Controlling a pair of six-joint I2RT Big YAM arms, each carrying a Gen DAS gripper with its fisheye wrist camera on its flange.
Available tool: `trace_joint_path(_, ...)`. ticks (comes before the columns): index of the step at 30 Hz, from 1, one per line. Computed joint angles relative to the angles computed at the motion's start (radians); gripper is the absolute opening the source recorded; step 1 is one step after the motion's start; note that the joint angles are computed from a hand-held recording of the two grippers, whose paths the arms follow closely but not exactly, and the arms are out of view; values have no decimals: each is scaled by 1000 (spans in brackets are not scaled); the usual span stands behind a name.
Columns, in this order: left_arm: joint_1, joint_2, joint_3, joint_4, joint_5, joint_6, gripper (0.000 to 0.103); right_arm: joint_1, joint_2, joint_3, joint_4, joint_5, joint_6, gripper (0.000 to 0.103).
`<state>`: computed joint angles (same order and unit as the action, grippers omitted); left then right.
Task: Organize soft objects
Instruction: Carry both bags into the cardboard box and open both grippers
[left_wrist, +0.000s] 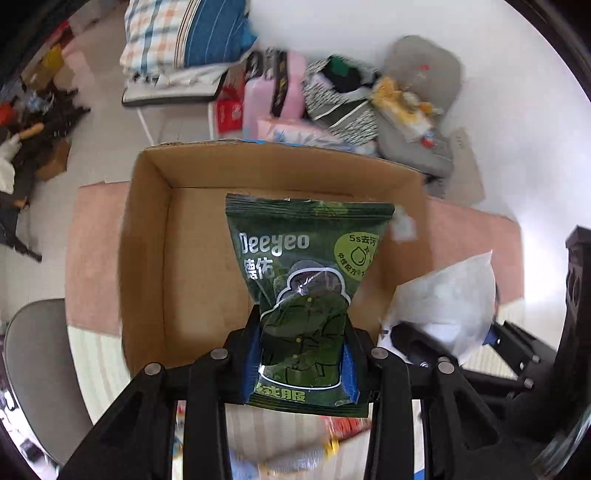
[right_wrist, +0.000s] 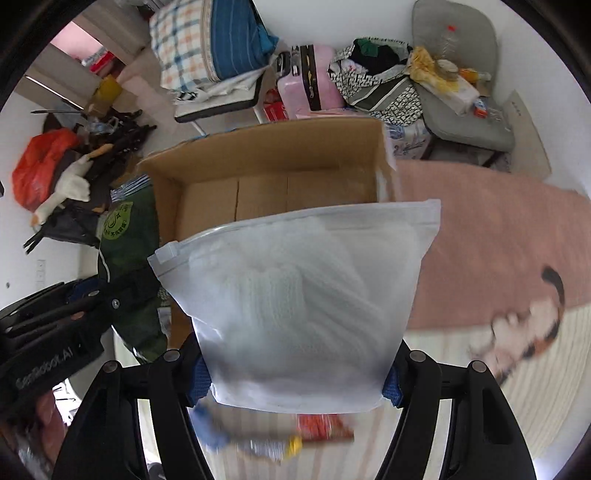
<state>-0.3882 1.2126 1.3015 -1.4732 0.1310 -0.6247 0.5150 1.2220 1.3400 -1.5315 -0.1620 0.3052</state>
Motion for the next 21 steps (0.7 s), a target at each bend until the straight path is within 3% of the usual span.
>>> trace_joint_path(3, 55, 97, -27, 48, 2, 64, 33, -5, 152, 47, 60, 2, -2, 73)
trace_joint_path(7, 102, 206, -33, 78, 89, 117, 33, -6, 293, 81, 107, 33, -26, 73)
trace_joint_path(12, 117, 282, -21, 93, 129, 166, 33, -19, 342, 33, 181, 37, -40, 73)
trace_joint_path(16, 115, 309, -8, 75, 145, 175, 36, -10, 382, 35, 217, 65, -63, 80)
trace_joint_path(17, 118, 296, -14, 62, 159, 167, 38, -10, 382, 32, 222, 70, -69, 95)
trace_joint_path(19, 120, 295, -10, 45, 175, 163, 48, -8, 384, 33, 220, 72, -76, 100)
trace_joint_path(21, 104, 287, 8, 22, 106, 184, 70, -5, 379, 41, 207, 78, -58, 102)
